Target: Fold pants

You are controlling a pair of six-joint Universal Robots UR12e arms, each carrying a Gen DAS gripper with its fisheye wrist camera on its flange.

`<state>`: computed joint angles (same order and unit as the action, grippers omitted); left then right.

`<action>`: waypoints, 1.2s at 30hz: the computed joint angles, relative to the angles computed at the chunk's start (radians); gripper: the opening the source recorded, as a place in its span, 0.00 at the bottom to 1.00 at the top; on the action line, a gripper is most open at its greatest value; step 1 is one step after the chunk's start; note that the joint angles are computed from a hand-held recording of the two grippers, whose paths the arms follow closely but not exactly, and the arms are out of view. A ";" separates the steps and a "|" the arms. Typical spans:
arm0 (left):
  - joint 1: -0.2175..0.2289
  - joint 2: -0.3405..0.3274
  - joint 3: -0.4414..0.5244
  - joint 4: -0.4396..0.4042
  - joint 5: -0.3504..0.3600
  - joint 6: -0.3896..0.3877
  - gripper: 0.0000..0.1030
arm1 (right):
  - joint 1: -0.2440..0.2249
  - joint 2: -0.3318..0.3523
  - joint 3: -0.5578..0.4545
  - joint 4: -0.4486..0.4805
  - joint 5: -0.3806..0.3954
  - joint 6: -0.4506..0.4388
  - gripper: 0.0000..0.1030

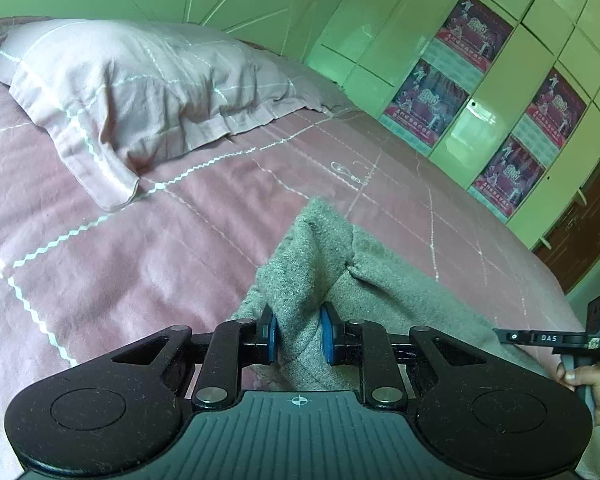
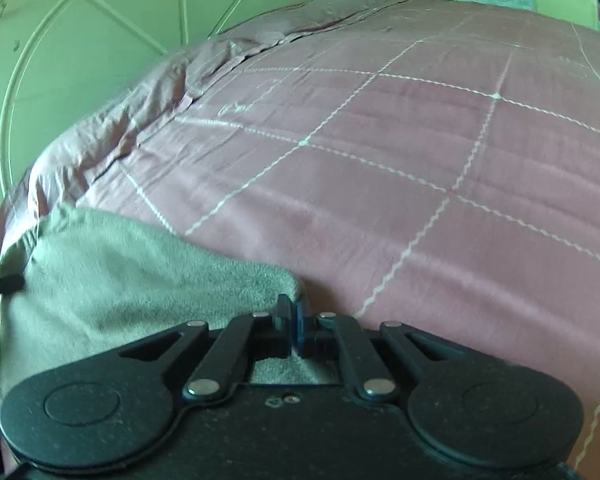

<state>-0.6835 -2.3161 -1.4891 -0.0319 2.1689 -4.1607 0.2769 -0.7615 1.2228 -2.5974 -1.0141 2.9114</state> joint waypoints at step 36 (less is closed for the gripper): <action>-0.107 -0.123 0.323 -0.462 0.117 0.416 0.74 | -0.155 -0.359 0.726 -0.653 -0.274 0.373 0.02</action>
<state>-0.7904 -2.4393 -1.1661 -0.4941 2.2855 -3.7449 0.1220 -1.1206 1.9488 -3.2501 -1.2884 3.2842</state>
